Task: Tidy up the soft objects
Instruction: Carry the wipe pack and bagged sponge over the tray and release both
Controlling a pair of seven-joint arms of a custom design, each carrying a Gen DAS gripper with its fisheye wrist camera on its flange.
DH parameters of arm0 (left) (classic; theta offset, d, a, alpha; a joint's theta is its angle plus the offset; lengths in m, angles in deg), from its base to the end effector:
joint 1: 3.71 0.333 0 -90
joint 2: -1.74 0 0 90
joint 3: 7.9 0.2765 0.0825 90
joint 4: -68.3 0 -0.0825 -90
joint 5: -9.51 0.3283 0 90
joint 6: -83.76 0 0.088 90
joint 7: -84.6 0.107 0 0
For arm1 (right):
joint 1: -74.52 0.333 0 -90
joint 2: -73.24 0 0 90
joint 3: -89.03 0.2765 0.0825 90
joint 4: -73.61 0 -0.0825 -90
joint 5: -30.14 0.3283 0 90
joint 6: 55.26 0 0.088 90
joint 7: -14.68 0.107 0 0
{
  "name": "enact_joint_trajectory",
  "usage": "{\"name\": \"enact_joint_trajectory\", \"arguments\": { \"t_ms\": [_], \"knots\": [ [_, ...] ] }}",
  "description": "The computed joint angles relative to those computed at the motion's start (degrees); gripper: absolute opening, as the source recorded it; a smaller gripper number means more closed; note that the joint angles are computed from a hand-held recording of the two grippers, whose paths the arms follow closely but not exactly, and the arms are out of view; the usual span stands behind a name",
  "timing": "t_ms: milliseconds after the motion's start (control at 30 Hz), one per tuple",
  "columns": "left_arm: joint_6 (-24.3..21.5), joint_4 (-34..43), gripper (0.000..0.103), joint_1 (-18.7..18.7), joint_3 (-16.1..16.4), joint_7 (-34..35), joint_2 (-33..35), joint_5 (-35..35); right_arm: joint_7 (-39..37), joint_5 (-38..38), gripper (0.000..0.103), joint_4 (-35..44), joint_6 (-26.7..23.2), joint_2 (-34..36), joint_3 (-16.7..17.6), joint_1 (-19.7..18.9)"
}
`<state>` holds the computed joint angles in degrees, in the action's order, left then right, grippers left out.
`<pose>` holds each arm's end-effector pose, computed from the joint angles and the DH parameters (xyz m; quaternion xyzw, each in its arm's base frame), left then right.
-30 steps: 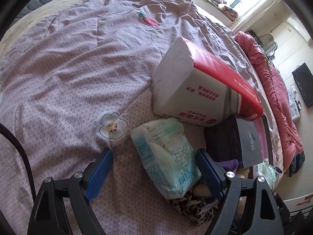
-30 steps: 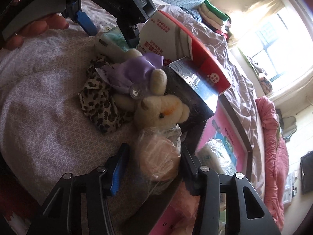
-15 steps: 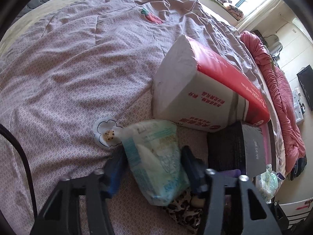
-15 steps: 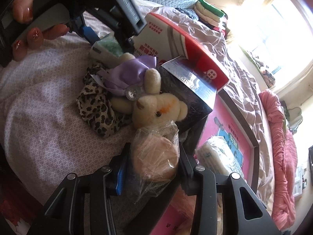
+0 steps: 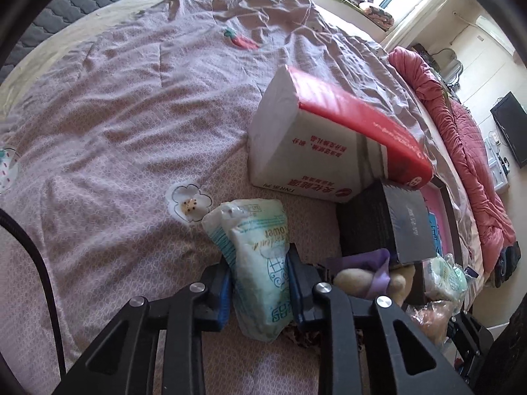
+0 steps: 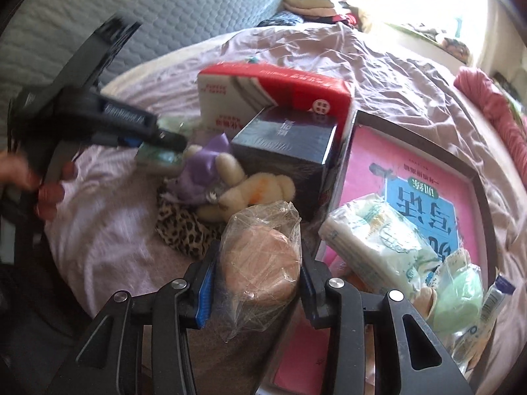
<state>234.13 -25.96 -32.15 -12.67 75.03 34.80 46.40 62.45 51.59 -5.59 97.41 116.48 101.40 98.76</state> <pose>0.5416 -0.3617 0.3202 -0.8690 0.4142 -0.2497 0.1047 0.5903 0.3760 0.3283 -0.9082 0.2719 -0.0635 0.3119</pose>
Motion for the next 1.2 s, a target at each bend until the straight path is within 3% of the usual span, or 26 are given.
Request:
{"name": "enact_joint_trajectory", "arguments": {
  "t_ms": [267,767,1033,1200],
  "knots": [
    [-5.8,-0.3,0.029,-2.3,0.2,-2.6,-4.4,5.3,0.2,4.2,0.043,-3.8,1.9,-3.1,1.7,-1.9],
    [-15.3,7.2,0.029,-4.9,-2.8,1.4,-3.6,7.5,-4.7,12.0,0.043,-11.8,7.7,-9.1,4.5,-4.9],
    [-19.2,16.4,0.029,-7.9,-2.8,6.3,0.5,7.2,-9.0,18.8,0.044,-15.4,11.2,-13.0,6.7,-7.7],
    [-21.9,26.7,0.029,-10.2,-2.2,11.8,6.1,5.5,-11.3,23.2,0.044,-16.8,13.2,-15.1,6.8,-9.5]
  ]
}}
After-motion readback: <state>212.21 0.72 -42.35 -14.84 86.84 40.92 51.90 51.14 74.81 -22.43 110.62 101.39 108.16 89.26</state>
